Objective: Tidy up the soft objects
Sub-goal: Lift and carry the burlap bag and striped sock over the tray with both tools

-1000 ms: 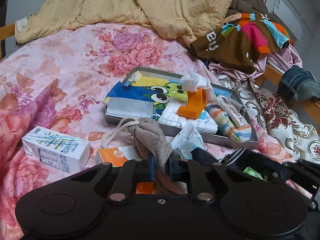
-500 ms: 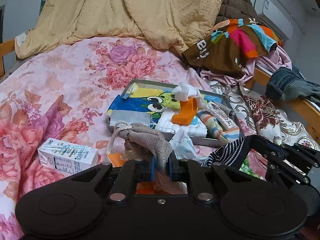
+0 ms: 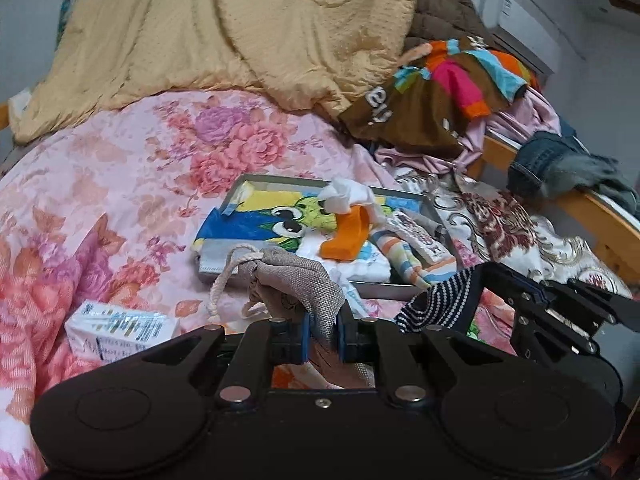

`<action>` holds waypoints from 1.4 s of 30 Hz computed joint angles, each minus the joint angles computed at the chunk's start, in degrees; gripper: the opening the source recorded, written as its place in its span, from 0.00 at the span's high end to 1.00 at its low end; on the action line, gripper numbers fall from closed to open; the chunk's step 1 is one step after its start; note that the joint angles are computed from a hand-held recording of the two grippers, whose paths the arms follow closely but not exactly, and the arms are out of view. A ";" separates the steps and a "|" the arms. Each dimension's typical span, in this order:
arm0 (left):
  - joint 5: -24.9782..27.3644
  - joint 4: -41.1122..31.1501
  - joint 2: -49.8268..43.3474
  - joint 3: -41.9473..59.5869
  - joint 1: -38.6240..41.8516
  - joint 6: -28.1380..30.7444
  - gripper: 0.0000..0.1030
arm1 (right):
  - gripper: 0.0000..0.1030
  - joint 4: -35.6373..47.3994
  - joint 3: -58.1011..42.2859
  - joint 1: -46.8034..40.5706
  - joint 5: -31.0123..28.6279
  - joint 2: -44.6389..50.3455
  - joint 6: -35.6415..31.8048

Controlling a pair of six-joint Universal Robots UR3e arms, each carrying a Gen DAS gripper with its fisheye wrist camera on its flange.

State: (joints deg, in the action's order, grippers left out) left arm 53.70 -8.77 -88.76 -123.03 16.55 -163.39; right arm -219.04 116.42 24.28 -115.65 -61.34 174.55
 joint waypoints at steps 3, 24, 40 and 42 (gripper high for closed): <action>-0.99 -0.38 -0.29 1.08 -0.45 3.50 0.87 | 0.98 -1.42 0.10 0.04 -0.18 0.59 -0.07; -1.84 2.82 -17.02 22.24 -5.50 1.89 0.87 | 0.98 -4.93 -11.20 -4.30 3.46 5.20 -5.80; 3.64 -1.24 -51.53 70.13 -15.18 -12.30 0.86 | 0.98 6.79 -38.41 -19.06 15.75 17.94 -0.84; 2.84 -4.97 -54.69 75.48 -15.61 -14.97 0.86 | 0.98 10.34 -40.60 -19.86 15.76 19.08 -1.30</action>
State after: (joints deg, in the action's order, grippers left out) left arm 56.55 -13.73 -143.45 -47.55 0.94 -178.35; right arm -208.70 75.81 4.41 -99.89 -42.26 173.25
